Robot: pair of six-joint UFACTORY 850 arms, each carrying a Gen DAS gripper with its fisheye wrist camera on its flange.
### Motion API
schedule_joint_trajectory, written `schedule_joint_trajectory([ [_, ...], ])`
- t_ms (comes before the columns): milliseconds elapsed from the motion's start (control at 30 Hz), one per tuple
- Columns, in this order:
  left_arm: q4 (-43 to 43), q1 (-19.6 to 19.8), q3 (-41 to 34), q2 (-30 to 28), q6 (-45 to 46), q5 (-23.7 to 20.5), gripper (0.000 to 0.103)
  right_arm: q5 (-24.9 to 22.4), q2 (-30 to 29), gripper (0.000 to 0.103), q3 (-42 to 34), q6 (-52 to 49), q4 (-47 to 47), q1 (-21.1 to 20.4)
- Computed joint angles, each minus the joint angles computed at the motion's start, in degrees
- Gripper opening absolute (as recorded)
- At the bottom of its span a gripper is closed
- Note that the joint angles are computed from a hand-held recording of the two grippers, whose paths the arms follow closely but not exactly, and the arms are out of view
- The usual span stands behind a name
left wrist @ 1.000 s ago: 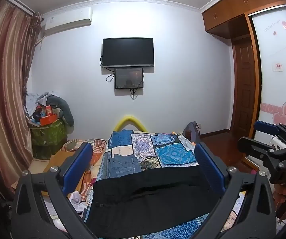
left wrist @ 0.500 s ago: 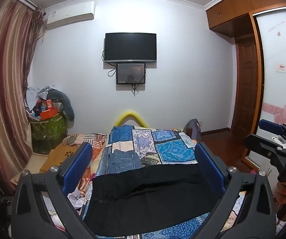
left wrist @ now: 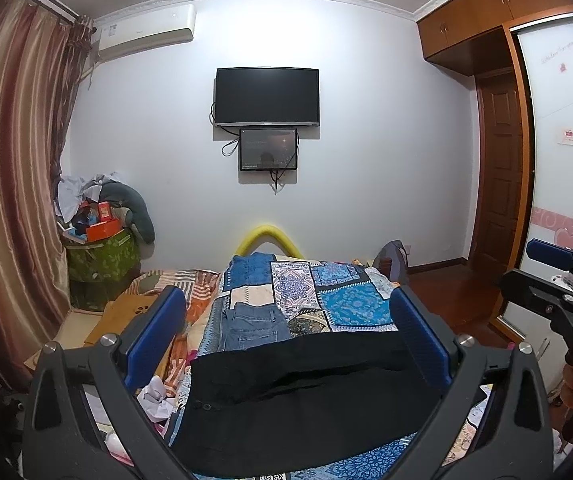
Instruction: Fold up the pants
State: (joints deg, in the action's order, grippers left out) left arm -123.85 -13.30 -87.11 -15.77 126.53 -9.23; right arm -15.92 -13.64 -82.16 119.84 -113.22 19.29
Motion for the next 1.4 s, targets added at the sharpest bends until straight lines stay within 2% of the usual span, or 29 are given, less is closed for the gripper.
schedule_joint_trajectory([
  [133,-3.66,-0.07,0.73,0.25,3.9,-0.36,0.103,0.03,0.01,0.103,-0.15,-0.56,0.49,0.04],
  [333,-3.51,0.01,0.93,0.29,3.82,-0.55,0.103,0.04,0.08,0.103,-0.34,-1.75,1.6,-0.13],
  [533,1.43,0.27,0.64,0.24,-1.44,-0.8,0.103,-0.07,-0.01,0.103,-0.73,-3.73,3.73,-0.03],
  [900,2.55,0.34,0.4,0.14,-2.39,-0.73,0.103,-0.85,0.4,0.103,-0.5,-5.71,5.72,0.13],
  [1400,-1.04,0.14,1.83,1.14,1.84,-1.44,0.103,-1.36,0.22,0.103,-0.77,-6.67,7.27,0.36],
])
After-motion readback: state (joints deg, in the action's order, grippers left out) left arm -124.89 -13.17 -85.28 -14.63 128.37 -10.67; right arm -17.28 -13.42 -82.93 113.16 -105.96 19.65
